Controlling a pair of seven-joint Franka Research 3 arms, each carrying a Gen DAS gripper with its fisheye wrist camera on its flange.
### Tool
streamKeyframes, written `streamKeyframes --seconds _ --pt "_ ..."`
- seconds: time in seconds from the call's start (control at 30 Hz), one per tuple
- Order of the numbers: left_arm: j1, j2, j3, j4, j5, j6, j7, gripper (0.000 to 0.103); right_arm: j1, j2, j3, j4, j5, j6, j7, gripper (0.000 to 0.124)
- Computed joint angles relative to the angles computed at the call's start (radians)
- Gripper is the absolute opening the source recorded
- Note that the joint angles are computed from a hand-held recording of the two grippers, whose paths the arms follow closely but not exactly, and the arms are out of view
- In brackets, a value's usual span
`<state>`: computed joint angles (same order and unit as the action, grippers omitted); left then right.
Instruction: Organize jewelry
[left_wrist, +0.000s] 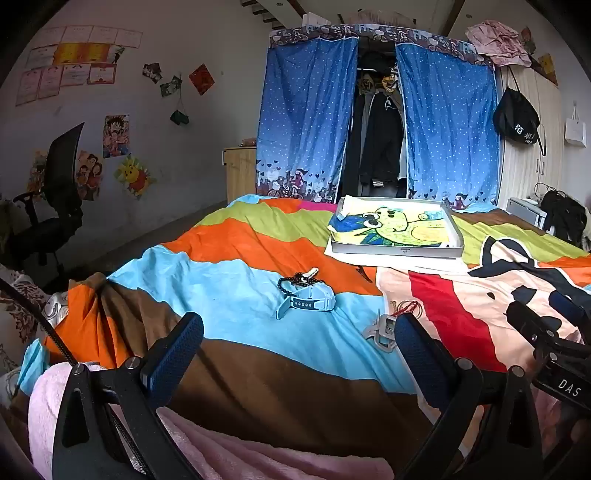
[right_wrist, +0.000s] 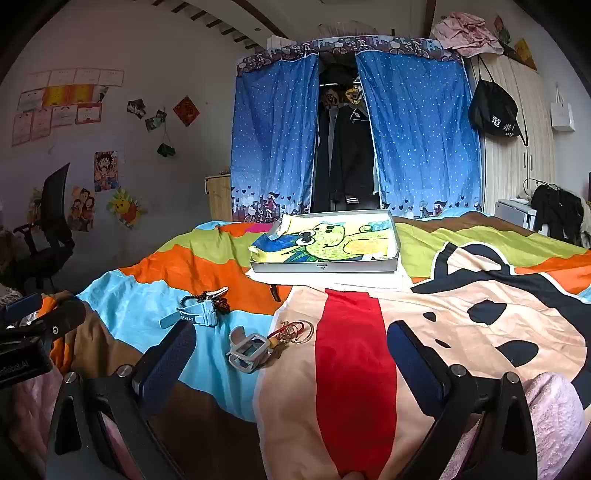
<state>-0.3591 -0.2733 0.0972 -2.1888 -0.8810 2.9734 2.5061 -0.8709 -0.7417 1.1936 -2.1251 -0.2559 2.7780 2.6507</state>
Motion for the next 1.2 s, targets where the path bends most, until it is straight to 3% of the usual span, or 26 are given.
streamKeyframes --seconds 1.2 --pt "0.000 0.000 -0.001 0.002 -0.011 -0.002 0.007 0.102 0.003 0.016 0.004 0.002 -0.009 -0.004 0.007 0.103"
